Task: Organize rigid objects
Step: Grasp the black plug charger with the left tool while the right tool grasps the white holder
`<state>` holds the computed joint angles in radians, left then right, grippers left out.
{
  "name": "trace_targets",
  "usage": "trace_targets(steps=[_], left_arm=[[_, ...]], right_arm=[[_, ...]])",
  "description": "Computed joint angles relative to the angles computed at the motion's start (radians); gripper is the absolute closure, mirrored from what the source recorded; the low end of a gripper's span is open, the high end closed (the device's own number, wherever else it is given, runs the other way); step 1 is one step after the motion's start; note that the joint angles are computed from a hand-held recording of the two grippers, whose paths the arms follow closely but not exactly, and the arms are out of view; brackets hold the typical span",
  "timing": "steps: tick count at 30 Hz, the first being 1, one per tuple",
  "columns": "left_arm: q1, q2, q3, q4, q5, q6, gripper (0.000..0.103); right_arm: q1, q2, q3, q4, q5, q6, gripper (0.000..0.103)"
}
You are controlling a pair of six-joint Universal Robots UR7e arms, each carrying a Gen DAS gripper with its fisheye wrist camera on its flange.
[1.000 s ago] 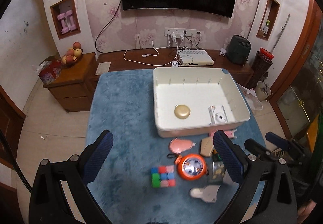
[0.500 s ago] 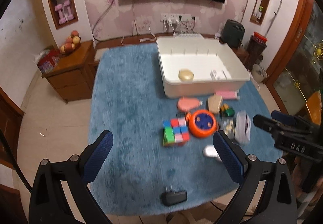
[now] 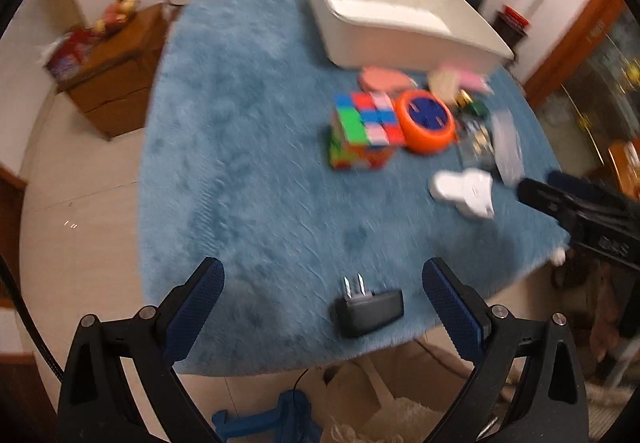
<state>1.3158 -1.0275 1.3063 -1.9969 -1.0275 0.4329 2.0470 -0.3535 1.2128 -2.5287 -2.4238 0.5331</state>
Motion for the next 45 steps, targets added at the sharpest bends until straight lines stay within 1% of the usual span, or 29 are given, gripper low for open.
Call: trace_targets(steps=[4,7,8,10,13,14,17,20,22,23,25,27,30,33,38,40,42,45], left_arm=[[0.005,-0.014,0.053,0.008,0.003,0.12,0.003],[0.006,-0.016,0.073,0.03,0.03,0.15,0.003],[0.007,-0.013,0.075,0.041,0.04,0.137,0.003],[0.015,0.004,0.056,0.088,0.047,0.072,0.003],[0.025,0.031,0.015,0.172,0.029,-0.043,0.003],[0.026,0.036,0.012,0.183,0.026,-0.064,0.003],[0.019,0.04,0.029,0.185,0.037,-0.09,0.003],[0.011,0.044,0.053,0.181,0.064,-0.112,0.003],[0.008,0.049,0.06,0.181,0.082,-0.134,0.003],[0.008,0.054,0.061,0.188,0.093,-0.15,0.003],[0.007,0.06,0.066,0.192,0.121,-0.19,0.003],[0.013,0.065,0.056,0.215,0.119,-0.231,0.003],[0.017,0.059,0.065,0.202,0.116,-0.264,0.003],[0.017,0.065,0.06,0.194,0.113,-0.278,0.004],[0.002,0.063,0.102,0.14,0.15,-0.288,0.006],[0.003,0.056,0.122,0.111,0.167,-0.29,0.01],[0.002,0.047,0.138,0.086,0.184,-0.297,0.017],[-0.005,0.046,0.149,0.066,0.201,-0.32,0.02]], right_arm=[[-0.014,0.019,0.001,0.028,-0.008,0.006,0.026],[-0.027,0.015,0.023,0.0,0.012,0.032,0.026],[-0.032,0.013,0.03,-0.011,0.019,0.048,0.026],[-0.043,0.008,0.041,-0.025,0.037,0.085,0.026],[-0.057,0.002,0.049,-0.043,0.061,0.137,0.026],[-0.062,0.002,0.05,-0.058,0.07,0.15,0.026],[-0.068,0.011,0.03,-0.059,0.073,0.16,0.026],[-0.067,0.024,0.009,-0.058,0.06,0.141,0.026],[-0.065,0.028,0.007,-0.063,0.052,0.104,0.026],[-0.063,0.03,0.007,-0.068,0.046,0.073,0.026],[-0.06,0.032,0.016,-0.097,0.033,-0.007,0.026],[-0.056,0.035,0.032,-0.164,0.017,-0.12,0.026],[-0.054,0.043,0.048,-0.254,-0.019,-0.283,0.026],[-0.06,0.048,0.061,-0.315,-0.027,-0.403,0.026],[-0.072,0.058,0.074,-0.381,-0.02,-0.572,0.026],[-0.079,0.057,0.083,-0.393,-0.002,-0.611,0.026],[-0.09,0.054,0.093,-0.398,0.021,-0.636,0.026],[-0.104,0.055,0.099,-0.398,0.044,-0.679,0.026]])
